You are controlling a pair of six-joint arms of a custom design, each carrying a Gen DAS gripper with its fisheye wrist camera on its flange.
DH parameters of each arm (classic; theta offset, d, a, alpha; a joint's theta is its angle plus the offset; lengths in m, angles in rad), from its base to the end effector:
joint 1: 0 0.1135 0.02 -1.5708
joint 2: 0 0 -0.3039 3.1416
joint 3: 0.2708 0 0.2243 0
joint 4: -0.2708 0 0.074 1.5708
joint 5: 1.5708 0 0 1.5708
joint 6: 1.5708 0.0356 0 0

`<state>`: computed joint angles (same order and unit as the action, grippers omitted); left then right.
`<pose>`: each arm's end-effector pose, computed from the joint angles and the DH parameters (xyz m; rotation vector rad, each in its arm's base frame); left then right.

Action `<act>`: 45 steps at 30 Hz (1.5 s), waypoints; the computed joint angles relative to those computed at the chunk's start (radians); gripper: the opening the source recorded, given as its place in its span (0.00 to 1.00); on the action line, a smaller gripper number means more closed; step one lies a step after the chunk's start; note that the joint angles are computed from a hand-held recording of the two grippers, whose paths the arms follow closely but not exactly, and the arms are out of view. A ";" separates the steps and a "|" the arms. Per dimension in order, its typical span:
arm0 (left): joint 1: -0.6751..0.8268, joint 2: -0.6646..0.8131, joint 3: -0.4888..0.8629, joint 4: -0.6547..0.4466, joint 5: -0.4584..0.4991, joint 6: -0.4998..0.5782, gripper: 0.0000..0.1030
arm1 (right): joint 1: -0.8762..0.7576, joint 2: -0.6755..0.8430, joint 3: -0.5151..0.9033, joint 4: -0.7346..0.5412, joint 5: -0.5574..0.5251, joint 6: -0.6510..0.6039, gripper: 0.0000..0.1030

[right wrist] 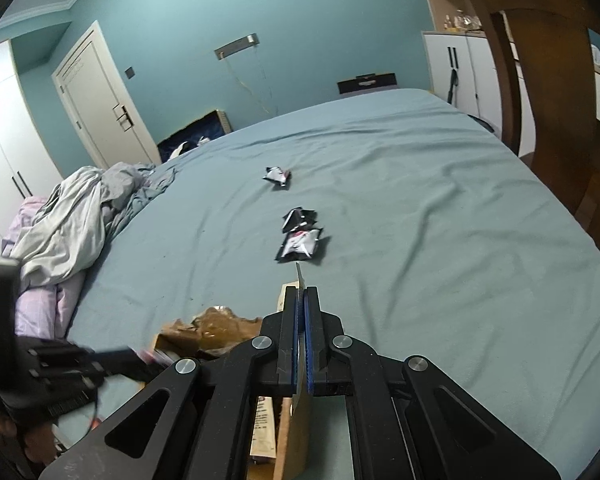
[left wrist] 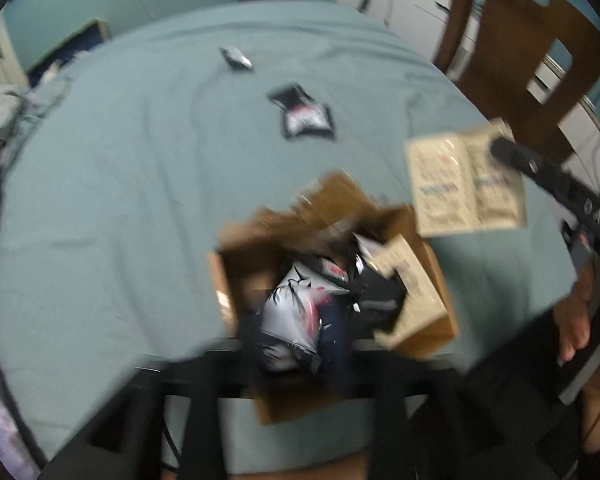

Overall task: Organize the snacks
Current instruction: 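Drop the deer-print packet into the box while the right gripper releases the sachet there, then grasp a white deer-print packet from the bed with the right gripper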

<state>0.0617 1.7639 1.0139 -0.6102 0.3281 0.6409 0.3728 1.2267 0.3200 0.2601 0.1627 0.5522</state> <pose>0.3000 0.0070 0.2030 0.8507 2.6824 -0.3350 0.1744 0.0620 0.2006 0.2894 2.2088 0.3322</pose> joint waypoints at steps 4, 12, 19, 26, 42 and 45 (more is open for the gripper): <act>-0.010 -0.097 -0.072 0.120 -0.004 -0.002 0.86 | -0.007 0.025 0.009 0.013 -0.030 -0.025 0.01; -0.014 -0.102 -0.099 0.255 -0.115 -0.071 0.86 | -0.010 0.043 0.025 0.009 -0.137 -0.065 0.01; 0.004 -0.035 -0.062 0.270 -0.180 -0.125 0.86 | -0.008 0.106 0.055 0.019 -0.241 -0.132 0.01; 0.032 -0.007 -0.024 0.249 -0.177 -0.157 0.86 | -0.073 0.211 0.077 0.053 -0.458 -0.132 0.13; -0.022 -0.022 -0.058 0.297 -0.223 -0.155 0.89 | -0.270 0.156 0.138 -0.143 -0.276 -0.048 0.70; -0.063 0.015 -0.031 0.316 -0.264 -0.172 0.89 | -0.276 0.177 0.174 -0.197 -0.274 -0.042 0.70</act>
